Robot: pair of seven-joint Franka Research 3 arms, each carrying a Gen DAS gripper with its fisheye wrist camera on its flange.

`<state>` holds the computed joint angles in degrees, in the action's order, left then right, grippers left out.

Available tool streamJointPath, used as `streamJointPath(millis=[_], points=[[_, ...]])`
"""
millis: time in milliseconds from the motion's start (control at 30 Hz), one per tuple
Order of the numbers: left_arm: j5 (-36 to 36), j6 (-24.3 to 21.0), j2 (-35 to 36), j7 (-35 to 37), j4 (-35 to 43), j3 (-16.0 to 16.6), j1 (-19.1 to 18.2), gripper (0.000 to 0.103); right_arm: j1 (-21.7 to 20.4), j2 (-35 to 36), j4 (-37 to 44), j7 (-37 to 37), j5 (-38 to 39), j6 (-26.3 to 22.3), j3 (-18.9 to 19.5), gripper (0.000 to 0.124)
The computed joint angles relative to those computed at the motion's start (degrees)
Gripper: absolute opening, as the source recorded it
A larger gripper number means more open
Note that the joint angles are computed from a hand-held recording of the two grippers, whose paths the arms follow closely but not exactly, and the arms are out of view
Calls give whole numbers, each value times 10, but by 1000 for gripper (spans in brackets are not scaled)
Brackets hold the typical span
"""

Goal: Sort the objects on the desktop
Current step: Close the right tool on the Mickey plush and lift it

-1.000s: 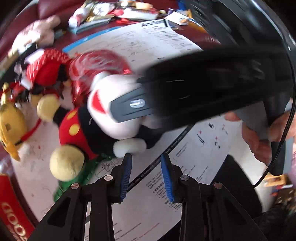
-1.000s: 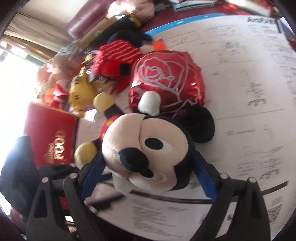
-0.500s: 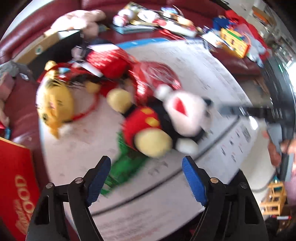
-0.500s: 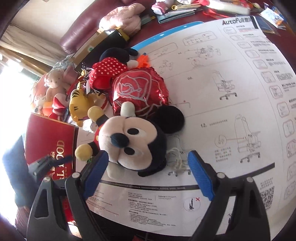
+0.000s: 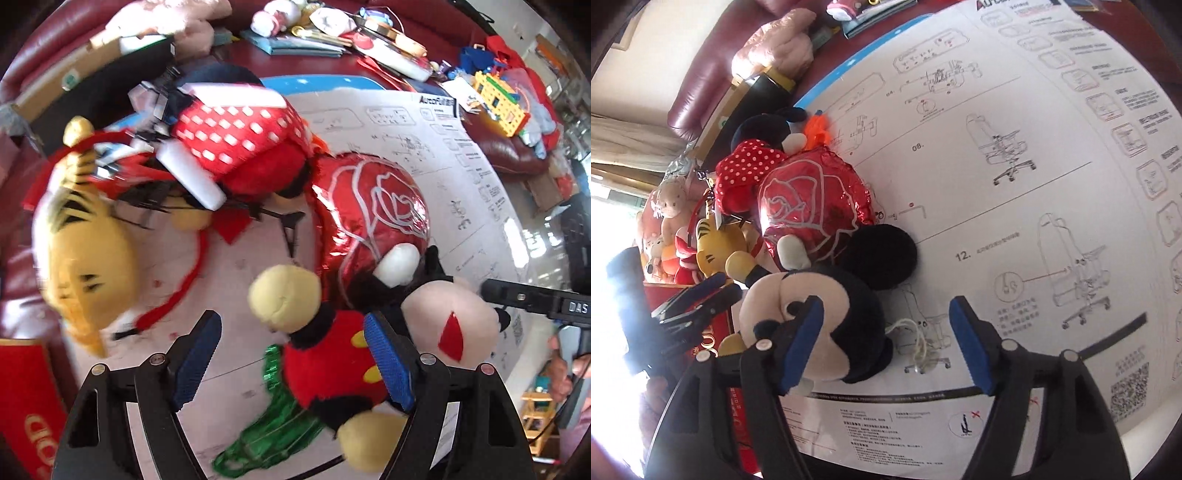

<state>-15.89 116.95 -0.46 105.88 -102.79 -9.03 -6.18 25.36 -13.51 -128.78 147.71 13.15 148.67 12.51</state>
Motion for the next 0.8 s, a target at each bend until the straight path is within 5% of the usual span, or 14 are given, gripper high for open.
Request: streamJointPath(millis=[400, 800], points=[[-84, -6, -79, 97, -91, 8, -22, 80, 35, 70, 42, -153, 165, 41, -26, 72], [-95, -25, -143, 99, -153, 24, -57, 80, 28, 18, -1, -92, 113, 24, -10, 72]])
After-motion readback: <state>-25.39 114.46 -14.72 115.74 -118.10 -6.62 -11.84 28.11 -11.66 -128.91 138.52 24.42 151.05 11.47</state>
